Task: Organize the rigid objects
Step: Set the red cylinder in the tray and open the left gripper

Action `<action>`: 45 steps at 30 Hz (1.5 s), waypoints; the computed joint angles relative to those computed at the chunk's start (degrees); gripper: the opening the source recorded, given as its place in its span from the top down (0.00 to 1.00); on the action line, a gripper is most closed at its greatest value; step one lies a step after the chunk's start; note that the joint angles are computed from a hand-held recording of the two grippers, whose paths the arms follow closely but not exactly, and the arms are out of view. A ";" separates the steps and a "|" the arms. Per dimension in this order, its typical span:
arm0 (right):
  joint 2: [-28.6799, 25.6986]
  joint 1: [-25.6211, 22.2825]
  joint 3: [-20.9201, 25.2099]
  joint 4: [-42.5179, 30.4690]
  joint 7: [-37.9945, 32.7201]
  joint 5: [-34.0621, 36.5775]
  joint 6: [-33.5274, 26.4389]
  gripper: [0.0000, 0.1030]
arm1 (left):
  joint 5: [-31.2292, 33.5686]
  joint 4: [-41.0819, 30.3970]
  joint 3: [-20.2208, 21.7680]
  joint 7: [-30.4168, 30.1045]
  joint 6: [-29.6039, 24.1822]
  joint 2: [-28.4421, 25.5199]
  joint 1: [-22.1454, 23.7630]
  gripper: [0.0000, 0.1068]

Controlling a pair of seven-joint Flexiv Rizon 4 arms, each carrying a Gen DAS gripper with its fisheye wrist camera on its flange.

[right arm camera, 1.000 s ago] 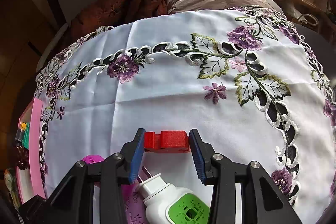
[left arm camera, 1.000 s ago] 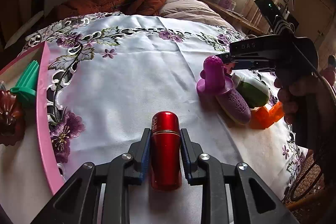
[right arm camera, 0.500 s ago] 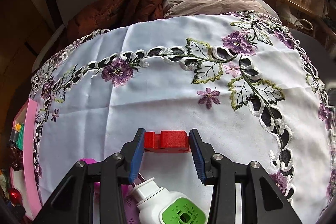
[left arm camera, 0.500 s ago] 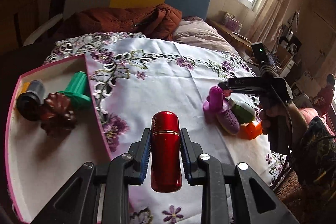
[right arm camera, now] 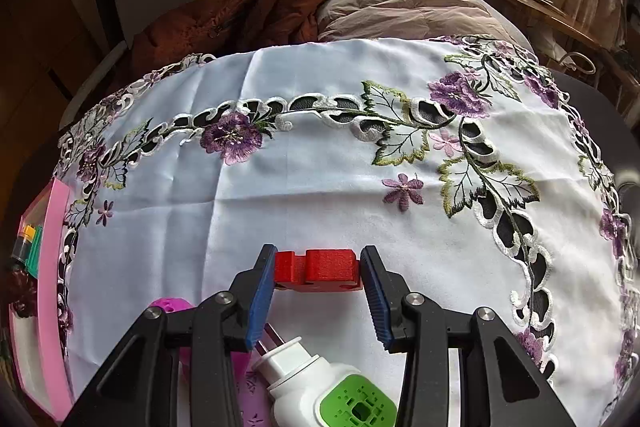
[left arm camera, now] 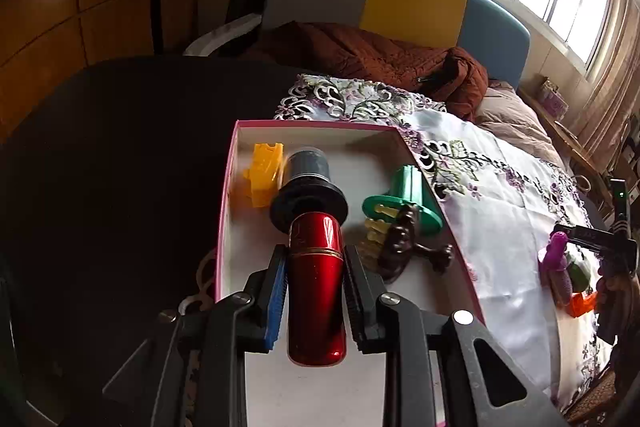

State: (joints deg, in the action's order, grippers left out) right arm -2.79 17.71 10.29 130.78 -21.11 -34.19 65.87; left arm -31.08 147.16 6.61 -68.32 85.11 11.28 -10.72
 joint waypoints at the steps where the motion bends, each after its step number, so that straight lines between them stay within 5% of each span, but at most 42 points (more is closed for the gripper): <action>1: -0.01 0.02 0.01 -0.02 -0.03 -0.11 -0.05 0.58 | -0.55 -0.47 0.14 0.11 0.03 -1.15 0.01 0.76; 3: -0.08 0.04 0.04 -0.07 -0.28 0.06 -0.20 0.58 | -3.69 -1.37 0.30 1.80 -0.32 -3.35 -0.40 0.76; 8: -0.28 -0.04 -0.07 -0.05 -0.57 0.17 0.02 0.58 | 9.43 -4.09 -2.33 -7.85 -1.01 -7.03 7.38 0.74; 11: -0.48 0.04 -0.07 -0.15 -0.84 0.44 -0.11 0.58 | 10.02 -3.85 -2.37 -7.91 -0.53 -6.97 7.68 0.73; 18: -0.40 0.09 -0.21 -0.09 -0.32 -0.34 -0.16 0.58 | 13.11 -1.48 -1.70 -12.12 -2.21 -3.01 8.68 0.72; 23: 0.11 -0.33 -0.64 0.58 1.92 -3.06 1.20 0.58 | 21.62 -0.01 -3.24 -19.32 -4.73 2.43 12.38 0.72; 35: 2.86 -5.37 -2.16 3.34 18.00 -23.26 12.00 0.58 | 23.76 0.78 -2.32 -19.60 -7.82 9.72 9.91 0.72; 45: 2.30 -1.53 1.30 0.28 17.41 -22.35 14.63 0.58 | 21.21 2.41 -0.56 -17.28 -8.50 11.98 7.82 0.72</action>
